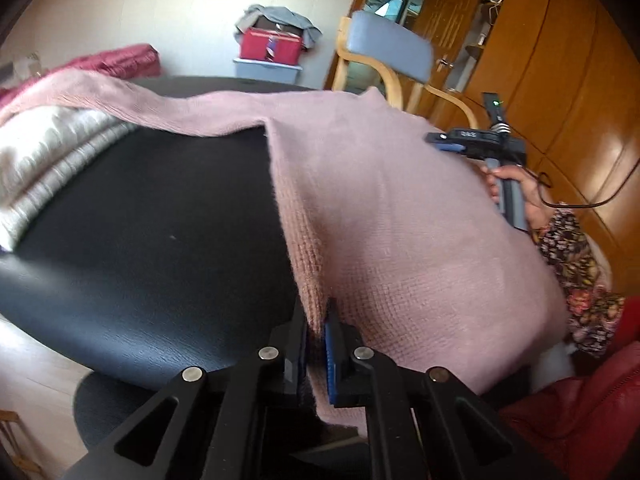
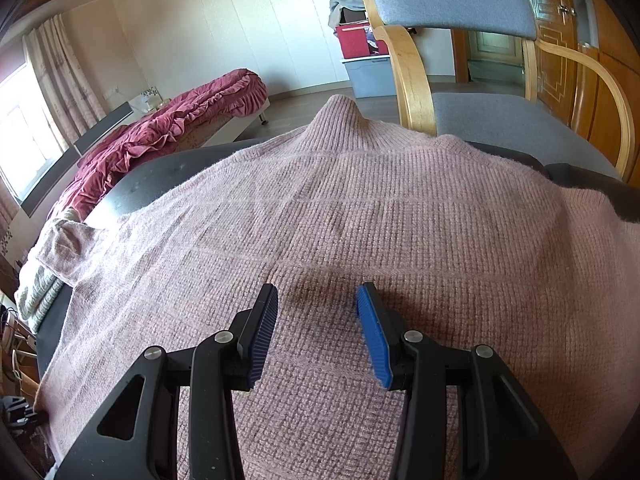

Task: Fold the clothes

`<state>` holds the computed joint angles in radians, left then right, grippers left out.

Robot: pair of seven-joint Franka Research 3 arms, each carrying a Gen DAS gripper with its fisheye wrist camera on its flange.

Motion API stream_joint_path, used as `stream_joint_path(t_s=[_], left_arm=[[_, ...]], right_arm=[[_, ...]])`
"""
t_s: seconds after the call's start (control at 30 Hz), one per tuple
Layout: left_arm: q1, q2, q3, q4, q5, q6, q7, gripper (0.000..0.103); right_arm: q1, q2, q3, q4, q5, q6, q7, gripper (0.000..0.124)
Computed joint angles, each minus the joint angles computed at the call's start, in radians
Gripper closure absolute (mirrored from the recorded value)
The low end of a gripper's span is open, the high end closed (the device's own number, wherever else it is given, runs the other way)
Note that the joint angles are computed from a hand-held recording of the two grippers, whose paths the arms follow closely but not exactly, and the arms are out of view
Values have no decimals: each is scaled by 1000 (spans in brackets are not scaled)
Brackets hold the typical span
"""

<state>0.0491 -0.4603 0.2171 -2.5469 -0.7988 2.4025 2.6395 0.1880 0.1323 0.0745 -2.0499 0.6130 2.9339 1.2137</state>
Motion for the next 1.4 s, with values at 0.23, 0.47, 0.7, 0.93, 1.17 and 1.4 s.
stream_joint_path(t_s=[0.23, 0.47, 0.7, 0.93, 1.17, 1.4], left_arm=[[41, -11, -44, 50, 127, 56, -77, 91], [-172, 166, -16, 298, -156, 192, 6, 82], [-205, 594, -221, 710, -74, 324, -164, 82], [-253, 981, -208, 1120, 251, 220, -600, 82], [-15, 1070, -414, 1185, 24, 236, -670, 90], [90, 1061, -540, 1144, 32, 257, -637, 82]], right_arm=[[-10, 4, 8, 9, 50, -10, -38, 79], [-5, 4, 3, 8, 33, -9, -24, 79], [-12, 3, 10, 11, 87, -15, -64, 79], [-19, 3, 16, 18, 158, -28, -115, 79], [-29, 1, 21, 23, 275, -50, -195, 79], [-24, -25, 23, 14, 382, 11, -244, 79]])
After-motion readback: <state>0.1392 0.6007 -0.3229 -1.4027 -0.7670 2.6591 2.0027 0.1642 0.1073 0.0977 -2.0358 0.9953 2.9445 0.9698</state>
